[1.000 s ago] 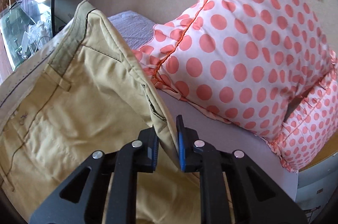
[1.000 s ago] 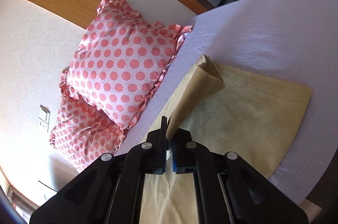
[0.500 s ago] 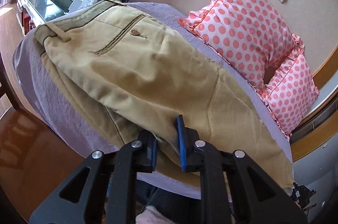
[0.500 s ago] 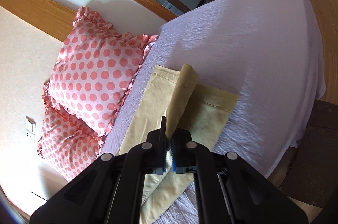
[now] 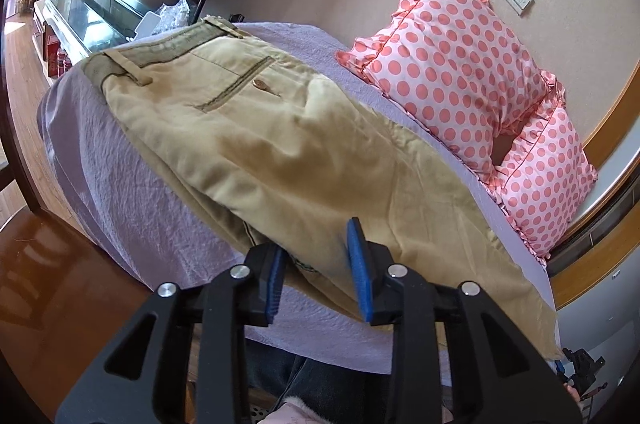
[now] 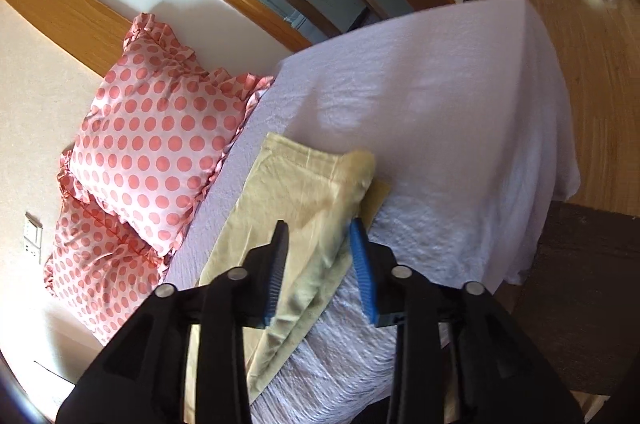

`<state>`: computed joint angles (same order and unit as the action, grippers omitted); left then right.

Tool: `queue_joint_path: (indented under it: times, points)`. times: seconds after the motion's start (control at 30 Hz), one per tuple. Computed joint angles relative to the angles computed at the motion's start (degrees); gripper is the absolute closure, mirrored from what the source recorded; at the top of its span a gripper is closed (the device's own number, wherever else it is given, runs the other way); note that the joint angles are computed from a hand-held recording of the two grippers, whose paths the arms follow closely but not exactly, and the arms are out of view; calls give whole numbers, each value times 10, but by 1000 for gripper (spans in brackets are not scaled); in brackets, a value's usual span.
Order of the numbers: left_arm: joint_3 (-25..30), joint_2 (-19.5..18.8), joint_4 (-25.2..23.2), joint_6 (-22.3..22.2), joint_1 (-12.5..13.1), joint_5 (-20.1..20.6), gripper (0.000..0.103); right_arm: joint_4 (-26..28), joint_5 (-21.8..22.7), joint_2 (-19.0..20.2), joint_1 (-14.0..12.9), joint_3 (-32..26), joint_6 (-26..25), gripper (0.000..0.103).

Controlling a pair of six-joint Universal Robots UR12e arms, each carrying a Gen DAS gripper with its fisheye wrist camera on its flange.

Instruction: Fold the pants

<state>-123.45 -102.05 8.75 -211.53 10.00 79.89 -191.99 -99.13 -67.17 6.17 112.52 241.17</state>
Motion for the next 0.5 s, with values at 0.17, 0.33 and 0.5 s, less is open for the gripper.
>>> queue_joint_path:
  times: [0.17, 0.33, 0.5]
  points:
    - [-21, 7, 53, -34, 4, 45, 57, 14, -3, -1, -6, 4, 9, 66]
    - [-36, 7, 86, -70, 14, 55, 51, -19, 29, 23, -2, -11, -22, 78]
    - [-46, 0, 134, -94, 26, 30, 41, -64, 48, 41, 6, -43, -89, 100]
